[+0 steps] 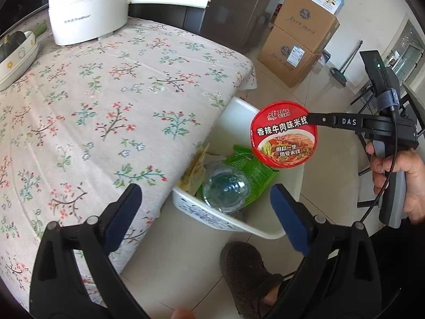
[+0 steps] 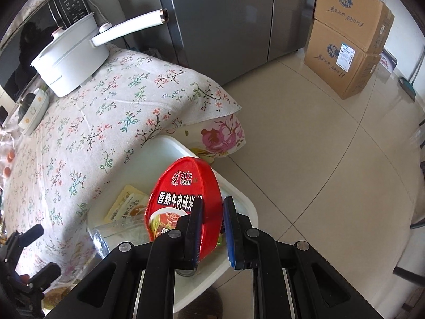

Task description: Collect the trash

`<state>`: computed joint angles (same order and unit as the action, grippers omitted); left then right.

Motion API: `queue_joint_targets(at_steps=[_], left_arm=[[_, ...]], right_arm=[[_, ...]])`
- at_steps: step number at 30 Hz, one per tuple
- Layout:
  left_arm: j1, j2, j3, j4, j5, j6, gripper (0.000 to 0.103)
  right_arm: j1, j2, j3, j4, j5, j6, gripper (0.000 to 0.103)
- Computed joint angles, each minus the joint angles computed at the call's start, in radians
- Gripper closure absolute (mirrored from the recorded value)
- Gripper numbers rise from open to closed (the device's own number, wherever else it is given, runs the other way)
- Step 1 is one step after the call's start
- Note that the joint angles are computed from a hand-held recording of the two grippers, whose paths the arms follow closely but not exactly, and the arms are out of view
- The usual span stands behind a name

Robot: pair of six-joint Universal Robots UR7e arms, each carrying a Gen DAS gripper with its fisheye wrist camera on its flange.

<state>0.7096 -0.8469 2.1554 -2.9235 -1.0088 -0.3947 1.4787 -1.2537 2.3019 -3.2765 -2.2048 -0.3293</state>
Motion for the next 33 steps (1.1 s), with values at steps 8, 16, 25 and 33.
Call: queue_joint_targets(at_steps=[8,16,25,33], left_arm=[[-0.016,-0.138,0.109,0.011,0.148,-0.047,0.002],[-0.042,-0.272,0.182,0.162,0.326,-0.193,0.001],[-0.130,-0.422,0.263,0.388,0.447,-0.448,0.001],[-0.215,-0.566,0.342,0.607,0.453,-0.708,0.001]], right_arm=[[0.061,0.128,-0.053,-0.075,-0.144,-0.042,0.079],[0.153,0.113,-0.041,-0.107,-0.081,0.000,0.035],[0.324,0.152,0.002,-0.186,-0.102,-0.008,0.023],[0.438,0.187,0.108,-0.300,-0.125,0.006,0.016]])
